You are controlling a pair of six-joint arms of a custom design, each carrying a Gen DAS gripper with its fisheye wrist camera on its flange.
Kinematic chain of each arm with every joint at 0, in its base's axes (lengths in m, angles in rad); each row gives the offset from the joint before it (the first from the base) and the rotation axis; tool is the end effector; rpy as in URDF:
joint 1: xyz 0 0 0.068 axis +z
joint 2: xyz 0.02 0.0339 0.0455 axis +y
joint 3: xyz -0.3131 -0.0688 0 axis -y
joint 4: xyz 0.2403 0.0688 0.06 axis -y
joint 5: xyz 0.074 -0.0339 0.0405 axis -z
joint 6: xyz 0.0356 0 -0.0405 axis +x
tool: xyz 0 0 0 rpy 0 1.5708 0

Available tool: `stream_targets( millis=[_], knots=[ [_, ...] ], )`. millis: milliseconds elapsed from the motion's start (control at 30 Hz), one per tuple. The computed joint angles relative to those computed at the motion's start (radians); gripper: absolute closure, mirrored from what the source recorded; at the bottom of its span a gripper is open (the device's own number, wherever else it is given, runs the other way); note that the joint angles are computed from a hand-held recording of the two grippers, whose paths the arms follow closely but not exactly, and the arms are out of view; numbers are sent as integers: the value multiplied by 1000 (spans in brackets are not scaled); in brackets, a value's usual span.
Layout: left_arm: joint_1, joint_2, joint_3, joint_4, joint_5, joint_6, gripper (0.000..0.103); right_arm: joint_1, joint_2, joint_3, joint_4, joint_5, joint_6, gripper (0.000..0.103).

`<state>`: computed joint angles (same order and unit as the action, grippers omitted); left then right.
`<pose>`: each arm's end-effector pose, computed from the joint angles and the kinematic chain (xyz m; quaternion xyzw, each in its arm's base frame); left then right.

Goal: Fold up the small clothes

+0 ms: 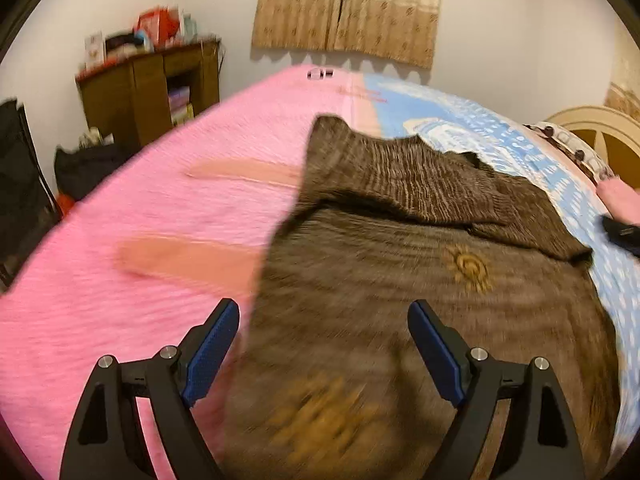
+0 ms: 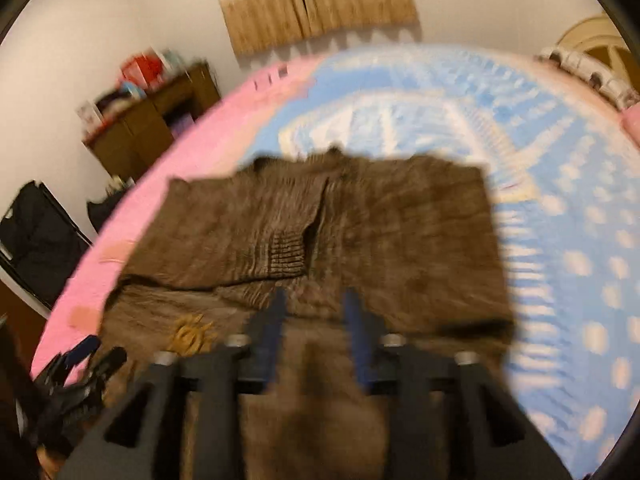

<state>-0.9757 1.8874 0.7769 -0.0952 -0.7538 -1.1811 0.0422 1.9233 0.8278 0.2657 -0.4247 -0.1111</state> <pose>0.1960 -0.2461 0.1290 -0.1602 0.9027 0.0224 0.3987 0.3623 0.0300 0.1426 -0.1459 0.9027 0.1841 0.3605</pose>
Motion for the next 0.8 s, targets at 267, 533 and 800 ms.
stream_targets(
  millis=[267,533,800],
  knots=[
    [-324,-169,-160,-200,-15,-250,16,-614,-481,-328,-163,-347,-500,21],
    [-483,8,-121,-153,28,-392,16,-873,-321,-394,-379,-353,-878,28],
    [-516,31,-108,-155,0,-431,16,-872,0,-391,-318,-321,-795,34]
  ],
)
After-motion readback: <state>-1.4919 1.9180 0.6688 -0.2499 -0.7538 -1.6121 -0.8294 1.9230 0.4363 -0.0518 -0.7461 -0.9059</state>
